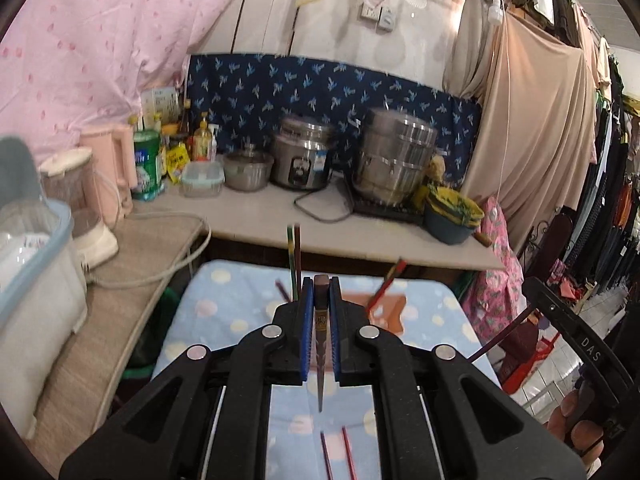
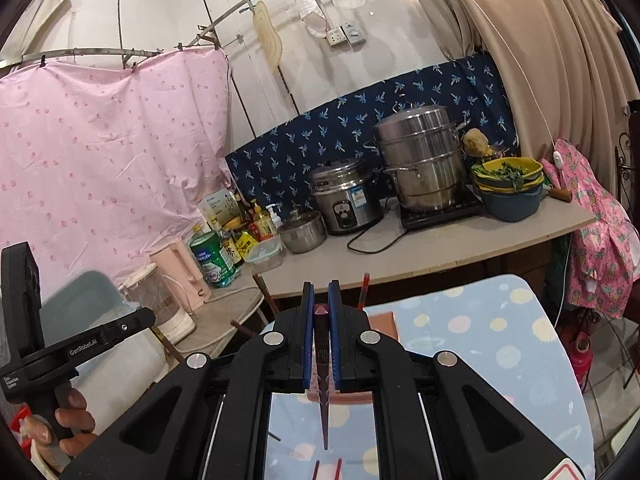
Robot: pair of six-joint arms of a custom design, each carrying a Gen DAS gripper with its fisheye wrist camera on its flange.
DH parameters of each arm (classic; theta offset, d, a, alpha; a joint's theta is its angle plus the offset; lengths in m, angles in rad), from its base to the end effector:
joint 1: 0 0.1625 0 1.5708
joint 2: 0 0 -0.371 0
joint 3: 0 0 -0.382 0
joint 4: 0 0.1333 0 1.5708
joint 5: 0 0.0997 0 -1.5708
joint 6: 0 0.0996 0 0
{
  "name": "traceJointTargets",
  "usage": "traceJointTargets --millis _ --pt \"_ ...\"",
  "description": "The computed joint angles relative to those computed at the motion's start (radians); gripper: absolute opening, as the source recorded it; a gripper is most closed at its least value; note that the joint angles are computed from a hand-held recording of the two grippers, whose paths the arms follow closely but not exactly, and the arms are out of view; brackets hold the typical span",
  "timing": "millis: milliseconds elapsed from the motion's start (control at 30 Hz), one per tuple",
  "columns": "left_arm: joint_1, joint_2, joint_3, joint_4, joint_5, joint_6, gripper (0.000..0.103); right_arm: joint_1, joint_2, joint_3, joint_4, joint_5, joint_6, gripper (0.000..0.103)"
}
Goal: Organize utensils
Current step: 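Lower both chopsticks into the basket and open both tools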
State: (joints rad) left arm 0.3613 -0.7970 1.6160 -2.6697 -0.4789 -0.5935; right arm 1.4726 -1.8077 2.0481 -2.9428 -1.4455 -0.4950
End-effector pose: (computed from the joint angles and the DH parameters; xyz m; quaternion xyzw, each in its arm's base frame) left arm -0.5097 -0.4296 0.1323 0.1875 0.8284 -0.4772 0.2255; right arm 0.1043 -0.4281 0.4804 0.1990 -0.8194 0.5271 0.1058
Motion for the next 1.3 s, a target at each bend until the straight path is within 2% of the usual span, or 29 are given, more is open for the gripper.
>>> traceJointTargets --millis 167,267,467,667,967,1233,1267,1300 --pt "0.026 0.106 -0.165 -0.151 0.044 0.209 0.007 0.063 0.130 -0.141 -0.034 -0.021 0.046 0.007" --pt "0.039 0.171 -0.255 -0.244 0.066 0.338 0.007 0.095 0.201 -0.208 -0.069 -0.050 0.046 0.007" --pt "0.079 0.282 -0.418 -0.348 0.072 0.510 0.007 0.110 0.317 -0.320 -0.101 -0.081 0.056 0.007" --pt "0.114 0.328 -0.477 -0.347 0.068 0.534 0.007 0.092 0.385 -0.369 -0.094 -0.101 0.052 0.007" --pt "0.156 0.324 -0.432 -0.256 0.038 0.415 0.007 0.056 0.426 -0.353 -0.086 -0.127 0.022 0.007" --pt "0.163 0.315 -0.394 -0.231 0.026 0.373 0.007 0.047 0.424 -0.329 -0.090 -0.140 -0.002 0.010" --pt "0.162 0.311 -0.387 -0.224 0.028 0.363 0.009 0.048 0.422 -0.326 -0.092 -0.143 -0.003 0.011" --pt "0.161 0.305 -0.377 -0.216 0.028 0.351 0.015 0.047 0.417 -0.321 -0.092 -0.143 -0.002 0.012"
